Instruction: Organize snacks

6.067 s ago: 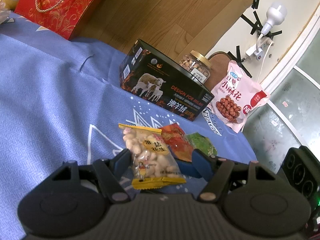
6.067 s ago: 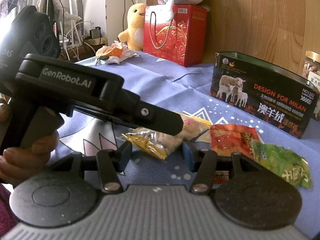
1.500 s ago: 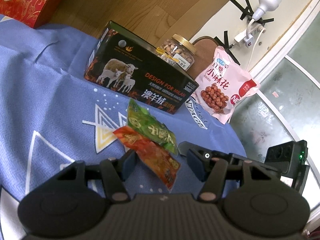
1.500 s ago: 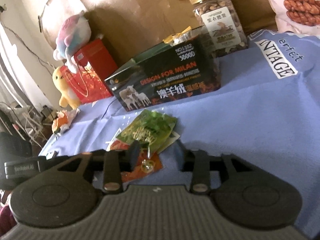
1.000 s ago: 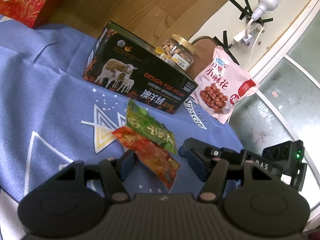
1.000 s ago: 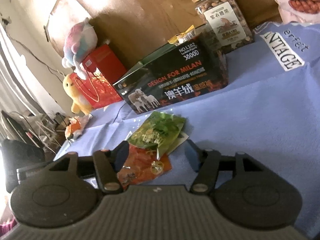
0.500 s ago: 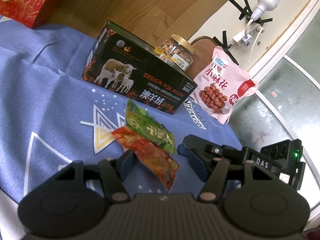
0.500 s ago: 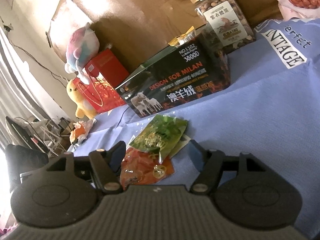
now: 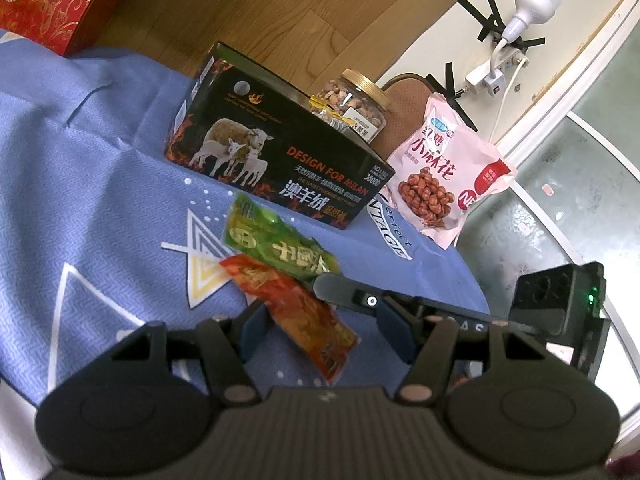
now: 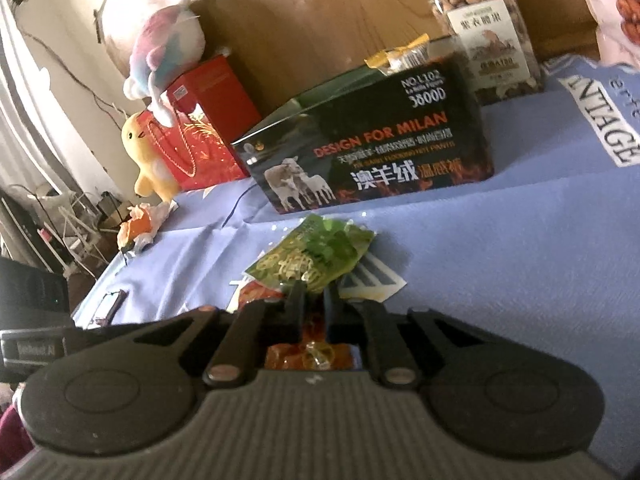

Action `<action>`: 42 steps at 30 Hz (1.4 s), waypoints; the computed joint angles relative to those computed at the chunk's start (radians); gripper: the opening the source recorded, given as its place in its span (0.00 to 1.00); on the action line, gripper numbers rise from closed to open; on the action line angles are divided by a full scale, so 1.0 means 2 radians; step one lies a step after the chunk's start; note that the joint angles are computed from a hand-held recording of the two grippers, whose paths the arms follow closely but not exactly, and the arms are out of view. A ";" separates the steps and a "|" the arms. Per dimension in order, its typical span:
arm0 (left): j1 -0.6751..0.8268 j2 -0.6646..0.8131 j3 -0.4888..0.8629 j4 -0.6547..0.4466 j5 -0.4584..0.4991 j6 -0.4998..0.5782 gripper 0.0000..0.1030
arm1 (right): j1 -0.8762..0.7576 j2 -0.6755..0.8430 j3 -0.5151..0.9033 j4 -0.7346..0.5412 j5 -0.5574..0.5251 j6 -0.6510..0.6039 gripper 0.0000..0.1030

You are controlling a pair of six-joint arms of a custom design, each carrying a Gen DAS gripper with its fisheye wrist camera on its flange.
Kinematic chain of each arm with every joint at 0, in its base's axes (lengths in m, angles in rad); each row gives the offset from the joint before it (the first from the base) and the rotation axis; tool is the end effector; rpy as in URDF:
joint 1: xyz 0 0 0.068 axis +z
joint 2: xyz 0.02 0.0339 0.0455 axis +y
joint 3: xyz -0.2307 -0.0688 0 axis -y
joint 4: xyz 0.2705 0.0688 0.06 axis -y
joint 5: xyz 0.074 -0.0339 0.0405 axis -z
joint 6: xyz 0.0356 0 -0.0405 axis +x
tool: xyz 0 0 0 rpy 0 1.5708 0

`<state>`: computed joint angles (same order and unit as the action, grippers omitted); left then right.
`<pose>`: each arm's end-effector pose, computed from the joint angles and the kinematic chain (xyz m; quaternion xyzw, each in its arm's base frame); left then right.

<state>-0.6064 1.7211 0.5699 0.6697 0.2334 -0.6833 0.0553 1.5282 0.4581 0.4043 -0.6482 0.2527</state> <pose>0.2548 -0.1868 0.0687 0.0276 0.8512 -0.3889 0.3514 0.2716 0.0366 0.0723 -0.0545 0.8621 0.3466 0.3656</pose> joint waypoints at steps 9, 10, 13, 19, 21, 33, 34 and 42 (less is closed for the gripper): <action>0.005 -0.002 -0.003 0.005 -0.004 -0.008 0.59 | 0.004 -0.027 -0.041 0.063 0.011 0.008 0.09; 0.006 -0.002 -0.005 0.007 -0.005 -0.011 0.59 | 0.004 -0.028 -0.043 0.068 0.010 0.009 0.09; 0.008 -0.003 -0.008 0.012 -0.013 -0.017 0.59 | 0.006 -0.029 -0.044 0.068 0.010 0.005 0.09; 0.009 -0.002 -0.011 0.019 -0.018 -0.023 0.59 | 0.009 -0.033 -0.044 0.061 0.013 -0.001 0.09; 0.009 -0.003 -0.012 0.019 -0.019 -0.023 0.59 | 0.009 -0.033 -0.045 0.061 0.013 0.000 0.09; 0.009 -0.006 -0.015 0.021 -0.028 -0.025 0.61 | -0.015 -0.095 -0.092 0.030 -0.039 -0.011 0.09; 0.009 -0.005 -0.015 0.020 -0.028 -0.025 0.61 | -0.016 -0.101 -0.096 0.027 -0.042 -0.011 0.09; 0.006 -0.007 -0.015 0.017 -0.032 -0.022 0.62 | -0.034 -0.102 -0.106 0.044 -0.041 0.034 0.37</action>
<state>-0.5941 1.7067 0.5394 0.7037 0.1703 -0.7265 -0.0137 1.3247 0.2467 0.4930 -0.7311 0.3206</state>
